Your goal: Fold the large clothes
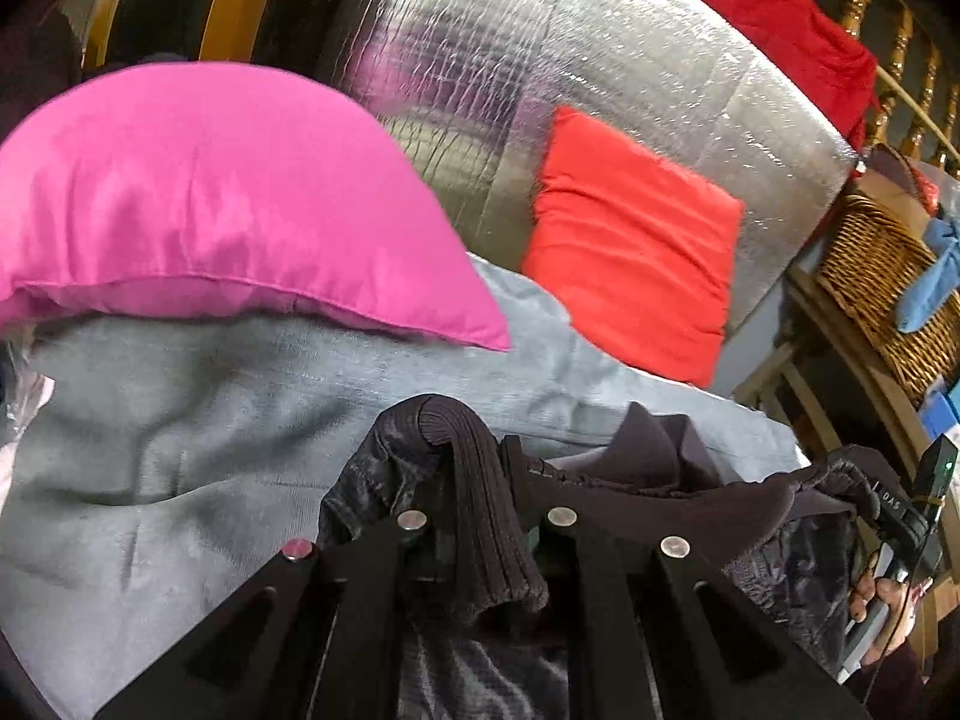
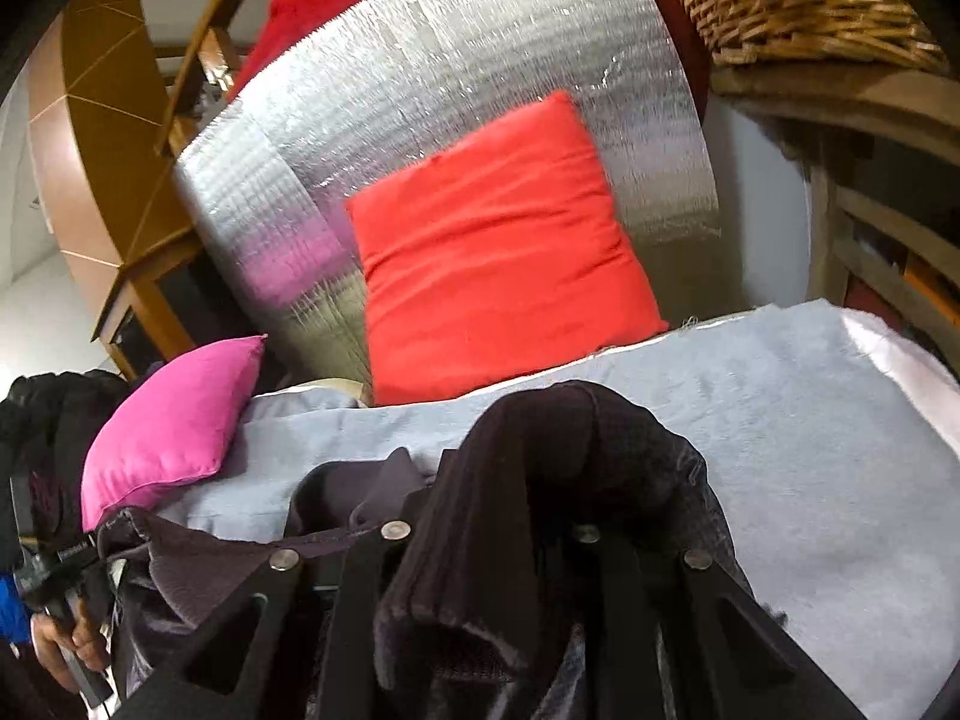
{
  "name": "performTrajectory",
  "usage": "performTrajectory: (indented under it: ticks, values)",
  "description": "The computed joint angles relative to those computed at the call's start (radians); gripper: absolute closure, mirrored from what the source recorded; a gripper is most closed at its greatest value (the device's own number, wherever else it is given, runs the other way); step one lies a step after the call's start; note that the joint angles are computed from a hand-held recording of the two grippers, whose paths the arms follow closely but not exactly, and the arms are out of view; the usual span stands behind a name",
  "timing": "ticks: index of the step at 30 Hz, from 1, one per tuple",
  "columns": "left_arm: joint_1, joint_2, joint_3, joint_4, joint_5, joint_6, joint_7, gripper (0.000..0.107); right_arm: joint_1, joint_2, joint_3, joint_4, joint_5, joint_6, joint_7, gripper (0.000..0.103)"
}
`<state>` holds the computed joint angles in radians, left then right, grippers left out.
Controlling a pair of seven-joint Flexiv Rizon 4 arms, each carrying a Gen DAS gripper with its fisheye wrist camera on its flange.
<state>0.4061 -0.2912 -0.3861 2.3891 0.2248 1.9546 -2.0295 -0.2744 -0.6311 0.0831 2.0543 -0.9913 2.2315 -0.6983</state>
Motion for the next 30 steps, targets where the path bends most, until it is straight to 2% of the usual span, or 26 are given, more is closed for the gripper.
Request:
performTrajectory:
  ticks: [2, 4, 6, 8, 10, 13, 16, 18, 19, 20, 21, 22, 23, 24, 25, 26, 28, 30]
  values:
    - [-0.076, -0.041, 0.073, -0.022, -0.032, 0.018, 0.024, 0.096, -0.009, -0.031, 0.010, -0.044, -0.032, -0.019, 0.044, 0.083]
    - [-0.102, -0.076, 0.098, -0.037, -0.046, 0.028, 0.035, 0.096, -0.057, -0.082, 0.038, -0.115, -0.154, -0.042, 0.174, 0.083]
    - [-0.103, -0.112, 0.099, -0.051, -0.055, 0.022, 0.039, 0.096, -0.108, -0.146, 0.046, -0.203, -0.333, -0.025, 0.372, 0.082]
    - [-0.093, -0.136, 0.087, -0.061, -0.061, 0.003, 0.048, 0.093, -0.126, -0.211, 0.014, -0.304, -0.498, 0.039, 0.582, 0.080]
    - [-0.050, -0.155, 0.040, -0.068, -0.059, -0.025, 0.053, 0.092, -0.121, -0.263, -0.024, -0.369, -0.554, 0.123, 0.695, 0.075]
    - [0.063, -0.190, -0.077, -0.066, -0.048, -0.048, 0.058, 0.090, -0.114, -0.339, -0.067, -0.453, -0.580, 0.257, 0.825, 0.066]
    - [0.174, -0.227, -0.189, -0.048, -0.030, -0.026, 0.042, 0.082, -0.115, -0.425, -0.089, -0.551, -0.578, 0.422, 0.962, 0.039]
    - [0.239, -0.246, -0.252, -0.030, -0.011, -0.002, 0.016, 0.078, -0.117, -0.435, -0.092, -0.541, -0.535, 0.465, 0.970, 0.036]
    - [0.281, -0.258, -0.294, -0.018, 0.000, 0.010, -0.003, 0.071, -0.116, -0.437, -0.099, -0.537, -0.523, 0.486, 0.972, 0.034]
    - [0.303, -0.262, -0.306, -0.017, 0.039, 0.022, -0.054, 0.057, -0.115, -0.436, -0.107, -0.529, -0.511, 0.501, 0.973, 0.034]
    - [0.296, -0.246, -0.301, 0.002, 0.013, 0.052, -0.056, 0.047, -0.114, -0.429, -0.116, -0.513, -0.499, 0.513, 0.973, 0.034]
    - [0.261, -0.208, -0.280, 0.043, -0.079, 0.114, -0.021, 0.029, -0.110, -0.421, -0.126, -0.499, -0.488, 0.522, 0.969, 0.032]
    - [0.232, -0.184, -0.247, 0.066, -0.105, 0.181, -0.029, 0.022, -0.113, -0.394, -0.133, -0.452, -0.463, 0.524, 0.933, 0.029]
    - [0.230, -0.172, -0.225, 0.072, -0.065, 0.218, -0.072, 0.021, -0.112, -0.373, -0.143, -0.420, -0.443, 0.526, 0.903, 0.028]
    - [0.256, -0.155, -0.211, 0.065, 0.034, 0.230, -0.165, 0.021, -0.114, -0.341, -0.155, -0.372, -0.423, 0.529, 0.859, 0.026]
    - [0.297, -0.131, -0.229, 0.071, 0.090, 0.217, -0.232, 0.021, -0.114, -0.312, -0.171, -0.330, -0.415, 0.535, 0.826, 0.025]
    - [0.399, -0.087, -0.313, 0.114, 0.141, 0.201, -0.296, 0.021, -0.112, -0.264, -0.209, -0.272, -0.420, 0.554, 0.787, 0.025]
    - [0.459, -0.051, -0.348, 0.169, 0.218, 0.247, -0.354, 0.021, -0.125, -0.202, -0.256, -0.187, -0.446, 0.589, 0.718, 0.025]
